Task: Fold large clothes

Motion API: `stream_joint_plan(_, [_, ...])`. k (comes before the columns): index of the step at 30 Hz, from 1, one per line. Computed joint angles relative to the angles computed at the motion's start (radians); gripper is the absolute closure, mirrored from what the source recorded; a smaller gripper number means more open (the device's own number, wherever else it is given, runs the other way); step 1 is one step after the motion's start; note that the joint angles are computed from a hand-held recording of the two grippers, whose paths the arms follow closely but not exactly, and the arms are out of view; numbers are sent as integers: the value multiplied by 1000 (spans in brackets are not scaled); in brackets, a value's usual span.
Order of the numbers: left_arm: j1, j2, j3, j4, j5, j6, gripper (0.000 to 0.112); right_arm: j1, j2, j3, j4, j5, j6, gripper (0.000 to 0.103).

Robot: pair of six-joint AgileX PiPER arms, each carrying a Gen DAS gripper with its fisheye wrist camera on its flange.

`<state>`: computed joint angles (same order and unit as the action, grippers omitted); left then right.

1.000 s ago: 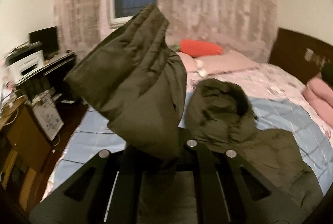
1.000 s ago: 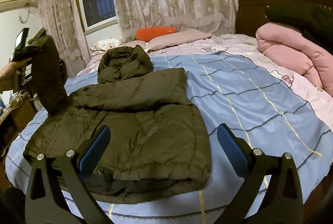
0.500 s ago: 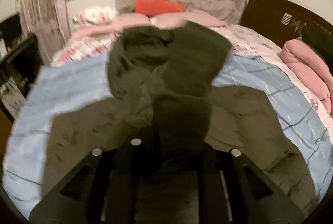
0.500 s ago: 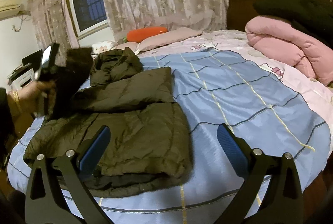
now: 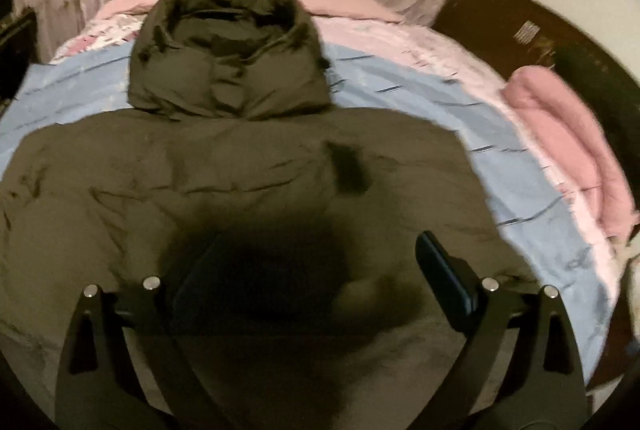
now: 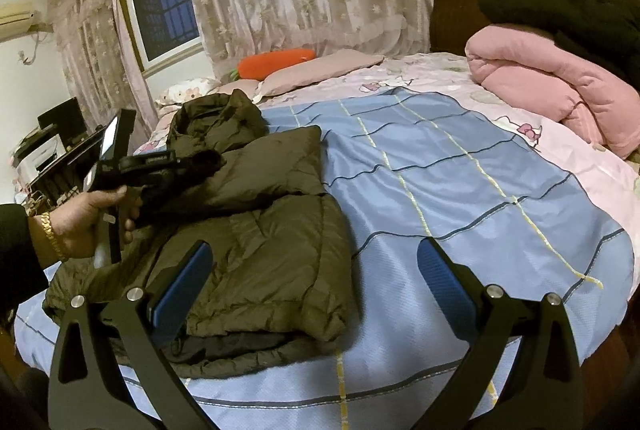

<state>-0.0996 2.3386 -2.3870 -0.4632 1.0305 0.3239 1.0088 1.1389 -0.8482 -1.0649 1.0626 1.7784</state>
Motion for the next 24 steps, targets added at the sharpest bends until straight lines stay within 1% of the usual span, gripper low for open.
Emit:
stream_joint_plan(2, [24, -116, 182, -130, -53, 57, 14, -2, 9, -7, 1, -2, -8, 2])
stream_joint_plan(4, [47, -237, 354, -190, -86, 88, 14, 3, 12, -9, -7, -2, 0, 2])
stream_joint_plan(5, [55, -291, 429, -201, -104, 100, 14, 10, 15, -12, -17, -1, 8, 2])
stream_joint_plan(7, [87, -439, 629, -222, -162, 153, 13, 24, 29, -21, -34, -3, 19, 2])
stream_joint_plan(8, [118, -529, 729, -216, -177, 184, 13, 33, 36, -28, -42, -1, 19, 2])
stream_joint_plan(9, [143, -607, 829, -229, -222, 230, 12, 45, 46, -36, -52, 0, 19, 2])
stream_joint_plan(10, [172, -688, 929, -258, -267, 295, 12, 58, 57, -44, -63, 0, 17, 2])
stream_joint_plan(11, [220, -781, 1029, -282, -296, 376, 12, 75, 70, -55, -75, 7, 13, 2])
stream_joint_plan(12, [257, -865, 1126, -319, -347, 468, 12, 84, 81, -67, -82, 9, 0, 2])
stream_joint_plan(14, [356, -1020, 1286, -391, -400, 660, 12, 107, 98, -84, -103, 15, -14, 2])
stream_joint_plan(15, [408, -1070, 1332, -425, -396, 728, 12, 115, 107, -90, -111, 17, -17, 2])
stream_joint_plan(16, [470, -1108, 1367, -470, -370, 800, 12, 125, 117, -98, -117, 24, -21, 2])
stream_joint_plan(19, [697, -1185, 1432, -578, -235, 1004, 12, 142, 144, -120, -126, 42, -28, 2])
stream_joint_plan(20, [751, -1195, 1446, -616, -214, 1057, 12, 151, 152, -127, -134, 56, -25, 2])
stream_joint_plan(22, [824, -1197, 1452, -654, -177, 1102, 12, 167, 163, -136, -145, 79, -16, 2])
stream_joint_plan(24, [878, -1190, 1445, -669, -139, 1107, 12, 181, 173, -143, -152, 97, 3, 2])
